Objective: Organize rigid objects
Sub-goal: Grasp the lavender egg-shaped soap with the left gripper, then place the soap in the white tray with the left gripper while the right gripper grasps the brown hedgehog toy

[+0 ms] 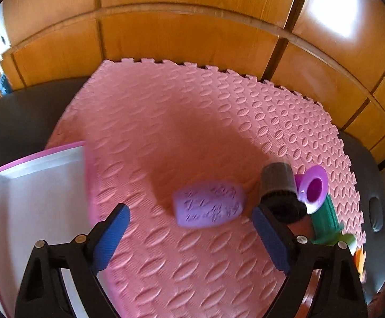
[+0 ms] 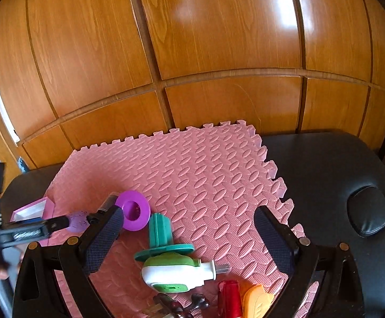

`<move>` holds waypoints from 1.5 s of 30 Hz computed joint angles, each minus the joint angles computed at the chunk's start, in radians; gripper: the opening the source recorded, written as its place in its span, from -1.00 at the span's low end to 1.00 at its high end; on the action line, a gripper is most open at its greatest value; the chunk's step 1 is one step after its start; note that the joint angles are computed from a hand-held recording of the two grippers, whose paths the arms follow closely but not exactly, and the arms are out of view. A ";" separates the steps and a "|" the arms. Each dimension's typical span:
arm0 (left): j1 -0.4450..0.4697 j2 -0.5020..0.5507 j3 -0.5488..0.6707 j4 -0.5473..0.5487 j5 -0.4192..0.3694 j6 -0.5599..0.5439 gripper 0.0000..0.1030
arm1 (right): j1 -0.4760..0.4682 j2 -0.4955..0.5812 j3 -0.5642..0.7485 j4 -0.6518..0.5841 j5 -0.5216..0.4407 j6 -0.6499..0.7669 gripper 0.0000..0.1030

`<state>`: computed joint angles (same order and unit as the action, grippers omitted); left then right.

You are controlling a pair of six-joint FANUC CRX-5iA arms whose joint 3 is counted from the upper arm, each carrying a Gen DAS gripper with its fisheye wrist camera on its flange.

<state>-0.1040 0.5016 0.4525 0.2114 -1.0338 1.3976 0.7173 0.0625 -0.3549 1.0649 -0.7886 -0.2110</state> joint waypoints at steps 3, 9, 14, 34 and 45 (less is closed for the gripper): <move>-0.008 0.077 0.099 -0.005 -0.068 -0.009 0.83 | -0.004 -0.008 -0.004 -0.010 0.015 -0.005 0.94; -0.013 0.117 0.133 -0.003 -0.100 -0.093 0.72 | -0.010 -0.016 -0.008 -0.028 0.033 -0.014 0.94; -0.017 0.120 0.128 0.010 -0.081 -0.110 0.72 | -0.014 -0.017 -0.006 -0.053 0.049 -0.007 0.94; 0.014 -0.072 -0.167 0.078 0.134 -0.231 0.43 | -0.020 -0.002 0.010 -0.117 0.034 0.030 0.77; 0.084 -0.310 -0.458 0.263 0.215 -0.419 0.43 | -0.064 -0.051 -0.052 -0.100 0.128 -0.056 0.56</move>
